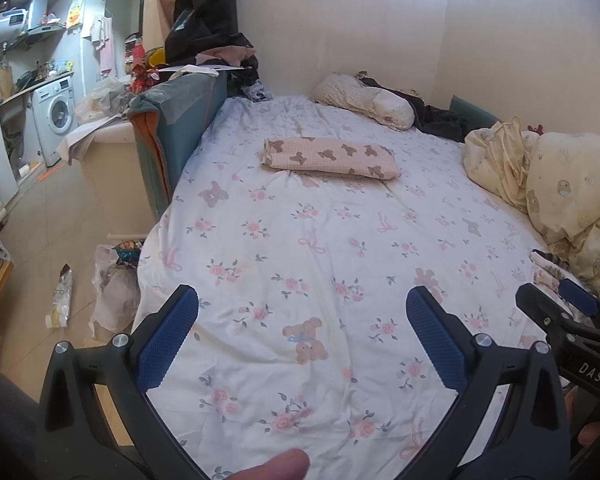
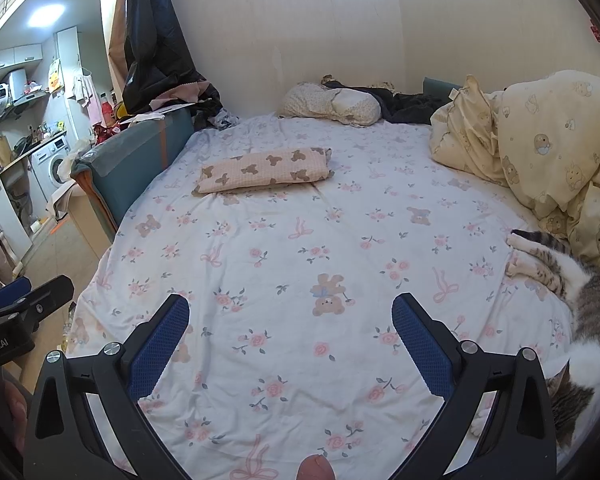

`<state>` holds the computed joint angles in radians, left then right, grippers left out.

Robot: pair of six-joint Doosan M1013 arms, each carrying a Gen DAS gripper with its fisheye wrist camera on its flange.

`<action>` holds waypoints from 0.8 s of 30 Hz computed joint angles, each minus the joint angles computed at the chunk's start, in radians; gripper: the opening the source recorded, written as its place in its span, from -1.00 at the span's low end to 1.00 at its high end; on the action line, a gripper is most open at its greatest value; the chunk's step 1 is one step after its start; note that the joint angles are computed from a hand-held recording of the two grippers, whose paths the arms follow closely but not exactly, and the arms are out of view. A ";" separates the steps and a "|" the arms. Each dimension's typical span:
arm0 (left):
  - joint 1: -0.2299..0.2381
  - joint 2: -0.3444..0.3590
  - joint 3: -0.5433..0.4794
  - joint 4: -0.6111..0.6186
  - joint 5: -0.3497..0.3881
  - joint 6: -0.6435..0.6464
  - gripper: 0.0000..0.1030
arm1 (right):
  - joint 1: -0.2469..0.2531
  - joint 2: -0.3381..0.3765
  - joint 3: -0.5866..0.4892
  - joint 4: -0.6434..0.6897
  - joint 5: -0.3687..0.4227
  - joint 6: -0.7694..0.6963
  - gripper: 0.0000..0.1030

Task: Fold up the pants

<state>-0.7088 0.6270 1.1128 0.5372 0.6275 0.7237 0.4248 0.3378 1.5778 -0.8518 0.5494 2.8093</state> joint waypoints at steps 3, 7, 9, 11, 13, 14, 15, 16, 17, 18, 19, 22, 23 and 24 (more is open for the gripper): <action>-0.002 0.000 0.001 0.018 0.001 -0.008 0.99 | 0.000 0.001 -0.002 0.004 0.000 -0.005 1.00; -0.002 0.000 0.002 0.025 0.003 -0.018 0.99 | 0.000 0.000 0.000 -0.001 -0.001 0.001 1.00; -0.003 0.000 0.002 0.026 0.003 -0.018 0.99 | 0.000 0.000 -0.001 0.002 0.000 -0.003 1.00; -0.003 0.000 0.002 0.030 0.004 -0.021 0.99 | 0.000 0.001 -0.004 0.008 0.000 -0.014 1.00; -0.002 -0.001 0.003 0.027 0.003 -0.018 0.99 | 0.000 0.001 -0.006 0.009 0.000 -0.018 1.00; -0.002 -0.001 0.003 0.028 0.003 -0.018 0.99 | 0.000 0.001 -0.005 0.007 0.000 -0.014 1.00; -0.002 -0.001 0.003 0.028 0.003 -0.018 0.99 | 0.001 0.001 -0.005 0.008 0.001 -0.014 1.00; -0.002 -0.001 0.004 0.027 0.002 -0.016 0.99 | 0.001 0.001 -0.005 0.008 0.001 -0.014 1.00; -0.002 0.000 0.003 0.027 0.002 -0.017 0.99 | 0.000 0.001 -0.005 0.009 0.001 -0.015 1.00; -0.002 -0.001 0.004 0.024 0.000 -0.014 0.99 | 0.001 0.002 -0.006 0.009 0.001 -0.015 1.00; -0.001 -0.002 0.004 0.023 -0.001 -0.012 0.99 | 0.001 0.002 -0.006 0.007 0.002 -0.014 1.00; -0.001 -0.001 0.004 0.022 -0.001 -0.011 0.99 | 0.000 0.001 -0.004 0.008 -0.002 -0.014 1.00; 0.000 -0.001 0.004 0.021 -0.001 -0.009 0.99 | -0.001 0.001 -0.004 0.010 -0.003 -0.018 1.00; 0.000 -0.002 0.004 0.020 -0.001 -0.007 0.99 | 0.000 0.002 -0.007 0.014 -0.001 -0.025 1.00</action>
